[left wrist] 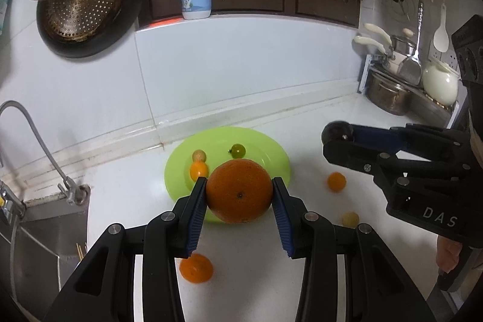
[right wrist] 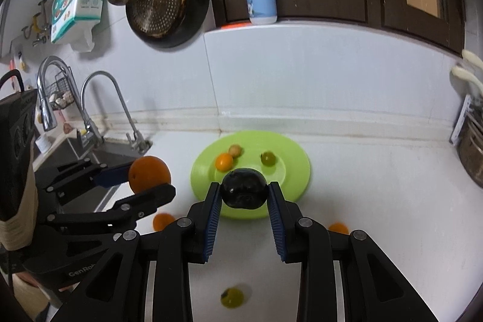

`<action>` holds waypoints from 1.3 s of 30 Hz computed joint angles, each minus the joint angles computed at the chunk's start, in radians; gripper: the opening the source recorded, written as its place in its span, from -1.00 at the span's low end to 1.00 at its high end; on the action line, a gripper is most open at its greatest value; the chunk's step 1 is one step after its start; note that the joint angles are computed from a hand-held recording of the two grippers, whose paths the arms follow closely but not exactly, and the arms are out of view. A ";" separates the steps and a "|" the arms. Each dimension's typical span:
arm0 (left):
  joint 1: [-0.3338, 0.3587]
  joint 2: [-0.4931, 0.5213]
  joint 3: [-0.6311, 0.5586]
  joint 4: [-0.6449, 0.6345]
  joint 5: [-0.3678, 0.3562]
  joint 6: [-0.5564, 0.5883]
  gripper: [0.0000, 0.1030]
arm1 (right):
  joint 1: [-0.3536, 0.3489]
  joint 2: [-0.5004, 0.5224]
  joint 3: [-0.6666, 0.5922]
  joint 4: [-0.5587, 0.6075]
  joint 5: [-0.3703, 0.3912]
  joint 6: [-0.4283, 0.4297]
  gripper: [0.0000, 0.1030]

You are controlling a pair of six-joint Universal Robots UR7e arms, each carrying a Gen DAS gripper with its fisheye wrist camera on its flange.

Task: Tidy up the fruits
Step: 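Carry the orange and plum over the green plate with both tools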

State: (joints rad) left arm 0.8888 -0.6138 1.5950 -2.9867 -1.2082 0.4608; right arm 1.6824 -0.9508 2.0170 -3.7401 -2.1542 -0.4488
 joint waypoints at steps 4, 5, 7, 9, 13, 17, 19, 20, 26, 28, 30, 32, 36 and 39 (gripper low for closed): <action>0.003 0.024 -0.056 0.025 -0.002 0.006 -0.19 | 0.003 0.009 -0.049 0.017 -0.005 -0.034 -0.38; 0.004 0.030 -0.070 0.030 -0.003 0.008 -0.19 | 0.002 0.009 -0.057 0.023 -0.002 -0.037 -0.38; 0.006 0.046 -0.105 0.053 -0.001 0.008 -0.19 | -0.004 0.010 -0.080 0.041 0.002 -0.039 -0.38; 0.008 0.063 -0.142 0.078 0.003 0.006 -0.19 | -0.009 0.012 -0.102 0.057 0.005 -0.040 -0.38; 0.012 0.097 -0.210 0.123 0.008 -0.001 -0.19 | -0.022 0.016 -0.143 0.107 0.010 -0.032 -0.38; 0.017 0.139 -0.284 0.161 0.017 0.000 -0.19 | -0.034 0.027 -0.190 0.161 -0.001 -0.033 -0.38; 0.021 0.161 -0.325 0.186 0.020 0.000 -0.19 | -0.042 0.032 -0.216 0.197 -0.003 -0.029 -0.38; 0.023 0.173 -0.347 0.203 0.023 -0.006 -0.19 | -0.046 0.034 -0.228 0.214 -0.005 -0.022 -0.38; 0.037 0.242 -0.477 0.304 0.026 -0.020 -0.19 | -0.074 0.053 -0.301 0.302 -0.015 -0.012 -0.38; 0.043 0.269 -0.527 0.346 0.029 -0.027 -0.19 | -0.087 0.058 -0.325 0.349 -0.010 0.010 -0.38; 0.049 0.296 -0.573 0.380 0.032 -0.032 -0.19 | -0.099 0.065 -0.352 0.391 -0.009 0.028 -0.38; 0.056 0.323 -0.623 0.422 0.029 -0.037 -0.19 | -0.107 0.072 -0.374 0.421 -0.009 0.036 -0.38; 0.065 0.383 -0.726 0.501 0.039 -0.040 -0.19 | -0.125 0.092 -0.422 0.480 -0.009 0.052 -0.38; 0.069 0.434 -0.811 0.552 0.050 -0.026 -0.19 | -0.135 0.113 -0.458 0.511 -0.023 0.049 -0.38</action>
